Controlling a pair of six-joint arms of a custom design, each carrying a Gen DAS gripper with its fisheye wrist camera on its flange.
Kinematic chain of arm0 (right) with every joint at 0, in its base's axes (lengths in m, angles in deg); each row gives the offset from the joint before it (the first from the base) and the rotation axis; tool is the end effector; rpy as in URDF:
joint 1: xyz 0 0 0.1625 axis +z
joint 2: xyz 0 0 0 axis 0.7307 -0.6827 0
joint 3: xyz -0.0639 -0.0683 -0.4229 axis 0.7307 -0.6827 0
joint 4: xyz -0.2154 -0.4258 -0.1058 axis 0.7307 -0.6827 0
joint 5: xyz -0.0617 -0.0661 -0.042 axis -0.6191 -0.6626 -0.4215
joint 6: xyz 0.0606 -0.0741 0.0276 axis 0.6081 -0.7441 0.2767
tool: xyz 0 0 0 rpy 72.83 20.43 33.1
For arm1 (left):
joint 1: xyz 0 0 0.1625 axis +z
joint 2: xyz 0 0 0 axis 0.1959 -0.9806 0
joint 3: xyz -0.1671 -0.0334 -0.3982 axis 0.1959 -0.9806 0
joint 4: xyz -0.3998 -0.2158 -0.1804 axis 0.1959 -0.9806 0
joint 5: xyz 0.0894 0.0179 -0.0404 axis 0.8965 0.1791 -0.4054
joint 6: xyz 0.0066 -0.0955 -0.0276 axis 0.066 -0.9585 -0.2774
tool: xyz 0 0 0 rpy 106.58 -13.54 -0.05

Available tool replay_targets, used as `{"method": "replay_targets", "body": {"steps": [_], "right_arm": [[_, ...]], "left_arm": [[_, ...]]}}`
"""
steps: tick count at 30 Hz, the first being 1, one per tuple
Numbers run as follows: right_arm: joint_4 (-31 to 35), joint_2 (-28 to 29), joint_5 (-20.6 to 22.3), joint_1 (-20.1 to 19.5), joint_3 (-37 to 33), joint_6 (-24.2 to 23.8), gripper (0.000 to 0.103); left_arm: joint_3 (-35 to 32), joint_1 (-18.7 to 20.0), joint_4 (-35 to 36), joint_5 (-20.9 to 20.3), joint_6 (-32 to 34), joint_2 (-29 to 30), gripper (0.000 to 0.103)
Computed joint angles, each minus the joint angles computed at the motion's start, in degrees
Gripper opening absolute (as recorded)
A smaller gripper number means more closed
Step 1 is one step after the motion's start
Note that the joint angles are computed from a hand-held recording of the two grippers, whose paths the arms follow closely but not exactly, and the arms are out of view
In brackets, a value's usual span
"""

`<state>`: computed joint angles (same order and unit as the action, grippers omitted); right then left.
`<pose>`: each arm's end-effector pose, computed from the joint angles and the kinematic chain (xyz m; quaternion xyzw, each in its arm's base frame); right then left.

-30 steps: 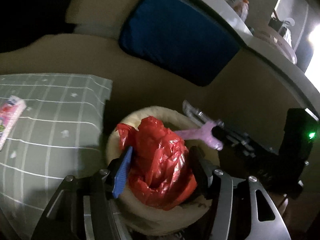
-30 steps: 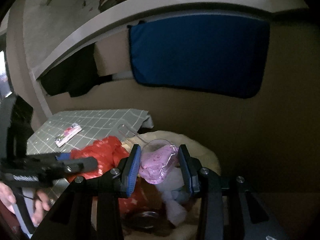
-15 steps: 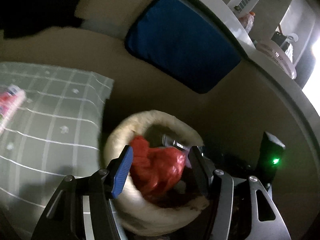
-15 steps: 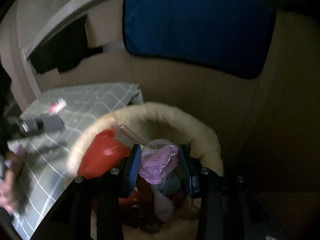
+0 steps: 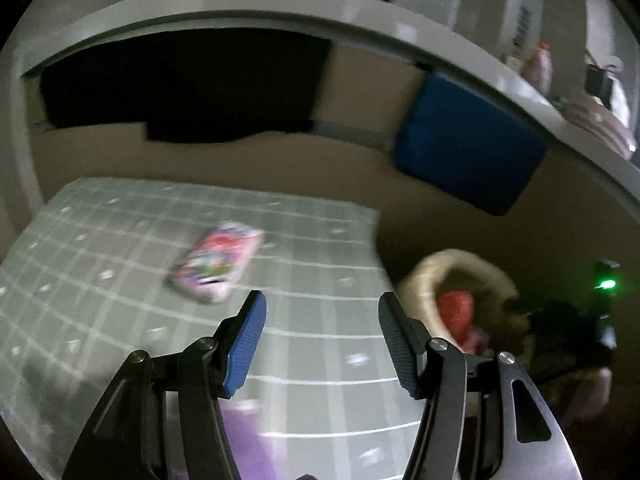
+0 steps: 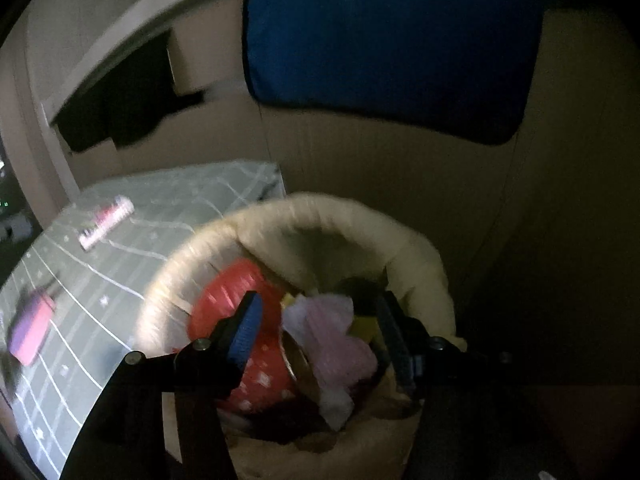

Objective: Collect trash
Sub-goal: 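Open both tools to drop the bag and toy into the bin, then withdraw, then grasp the pink Kleenex pack with the right tool while the left tool reaches the sponge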

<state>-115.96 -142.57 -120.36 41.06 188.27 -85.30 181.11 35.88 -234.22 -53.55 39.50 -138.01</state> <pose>0.0918 -0.5698 0.1559 0.2787 -0.8749 0.3159 0.2390 -0.1481 -0.4746 0.1534 0.0979 0.8546 -0.4364 0.2639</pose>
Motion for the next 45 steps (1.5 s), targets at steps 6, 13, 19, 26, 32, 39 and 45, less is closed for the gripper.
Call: {"method": "replay_targets", "body": {"steps": [6,13,19,26,32,39,45], "right_arm": [[1.3,-0.5,6.2,3.2,1.1,1.8,0.062],[8.8,8.0,7.7,10.7,-3.8,2.6,0.062],[15.6,20.2,4.1,16.4,-14.4,5.6,0.061],[27.1,32.0,-1.6,18.3,-29.4,17.6,0.061],[28.4,38.1,-5.0,20.0,-36.0,18.1,0.063],[24.8,43.6,-13.5,23.3,-40.2,5.2,0.064],[28.7,36.7,-7.7,21.2,-33.9,7.3,0.049]], "left_arm": [[5.1,2.4,3.1,2.1,-7.1,-8.4,0.059],[10.6,1.6,4.2,6.3,-8.8,-15.5,0.059],[14.8,1.0,-0.9,11.0,-6.4,-20.4,0.058],[17.8,4.2,-4.0,9.6,-4.0,-27.7,0.058],[18.5,7.0,-6.9,5.3,-2.6,-28.7,0.058],[17.8,9.7,-6.7,0.5,-4.1,-26.5,0.058],[18.1,9.6,-5.4,-3.3,-6.8,-26.0,0.058]]}}
